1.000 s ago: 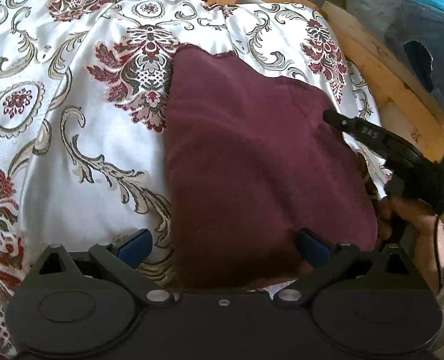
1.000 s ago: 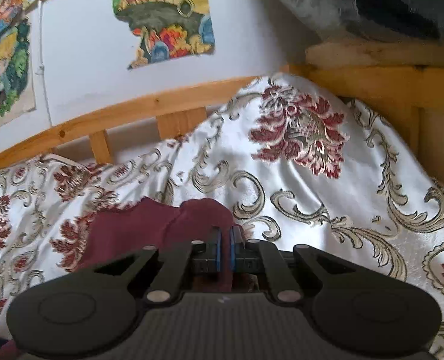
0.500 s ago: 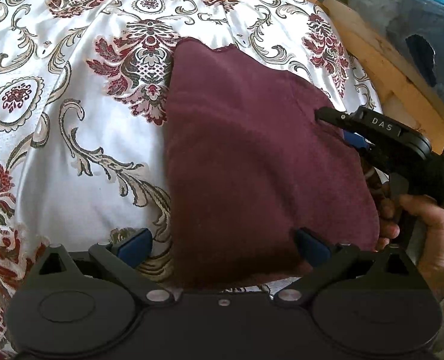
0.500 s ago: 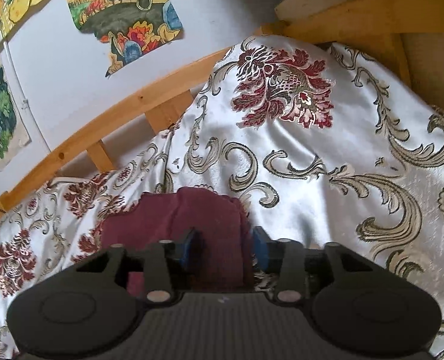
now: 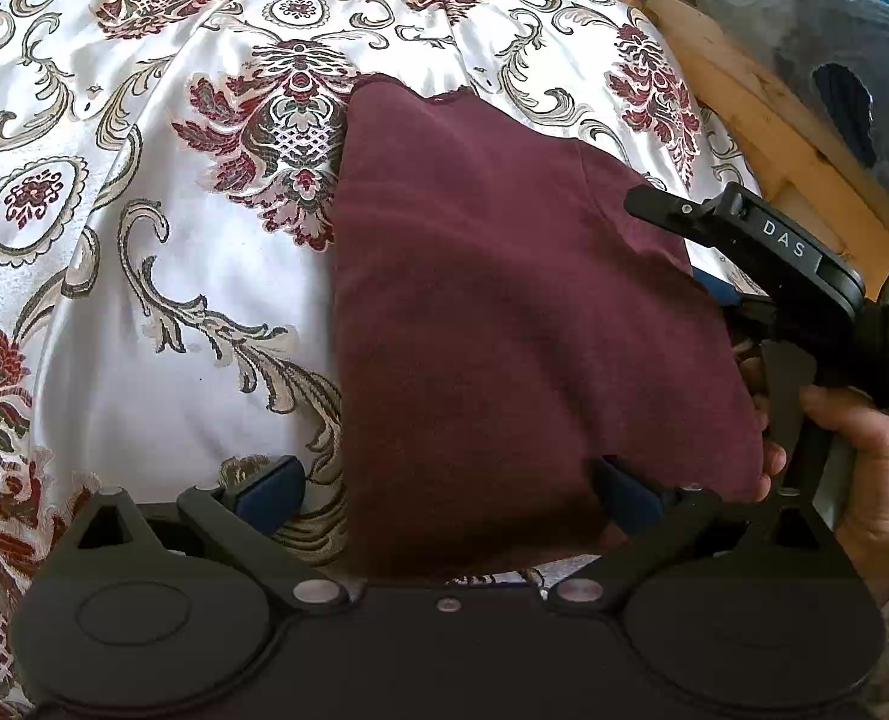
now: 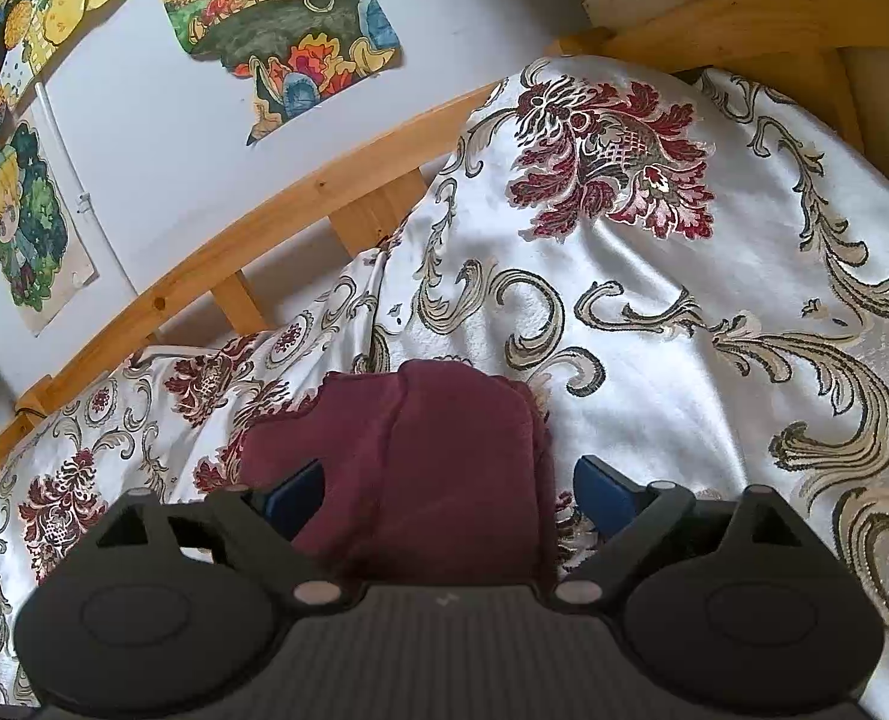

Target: Fold small clothes

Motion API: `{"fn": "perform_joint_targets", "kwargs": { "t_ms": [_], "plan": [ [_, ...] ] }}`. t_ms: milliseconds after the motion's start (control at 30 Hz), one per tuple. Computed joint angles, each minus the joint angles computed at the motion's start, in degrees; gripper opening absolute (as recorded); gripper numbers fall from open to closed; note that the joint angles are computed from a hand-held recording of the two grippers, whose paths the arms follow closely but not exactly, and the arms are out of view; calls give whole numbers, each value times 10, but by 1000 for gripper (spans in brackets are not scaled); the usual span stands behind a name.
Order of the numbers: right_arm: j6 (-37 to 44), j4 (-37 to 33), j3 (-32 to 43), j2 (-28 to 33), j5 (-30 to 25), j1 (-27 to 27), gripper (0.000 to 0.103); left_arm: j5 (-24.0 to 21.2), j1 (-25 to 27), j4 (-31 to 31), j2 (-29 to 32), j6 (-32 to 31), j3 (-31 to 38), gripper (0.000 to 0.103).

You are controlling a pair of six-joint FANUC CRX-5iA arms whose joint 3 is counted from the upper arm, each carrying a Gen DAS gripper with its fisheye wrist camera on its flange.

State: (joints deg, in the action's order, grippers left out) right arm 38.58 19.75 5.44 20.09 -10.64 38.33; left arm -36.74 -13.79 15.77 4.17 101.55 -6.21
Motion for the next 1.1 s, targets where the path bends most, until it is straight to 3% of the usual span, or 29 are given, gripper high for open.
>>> {"fn": "perform_joint_targets", "kwargs": {
  "t_ms": [133,300,467,633,733,833,900,1033,1100],
  "plan": [
    [49,-42,19,8,-11,-4,91,32,7,39,-11,-31,-26,102],
    [25,-19,14,11,-8,-9,77,77,18,121,-14,-93,-58,100],
    [53,-20,18,14,-14,-4,74,54,30,191,11,-108,-51,93],
    [256,-208,116,49,-71,-14,69,26,38,227,29,-137,-43,93],
    [324,-317,160,61,-104,-31,69,10,45,250,37,-159,-40,93],
    [306,-290,154,61,-104,-26,59,1,46,246,43,-164,-31,93],
    [275,-252,143,60,-97,-20,45,4,45,259,44,-181,-33,85],
    [268,-268,136,54,-85,-21,27,-1,46,271,48,-185,-31,77],
    [219,-212,111,48,-59,-13,23,-2,46,259,47,-184,-27,64]
  ]
}}
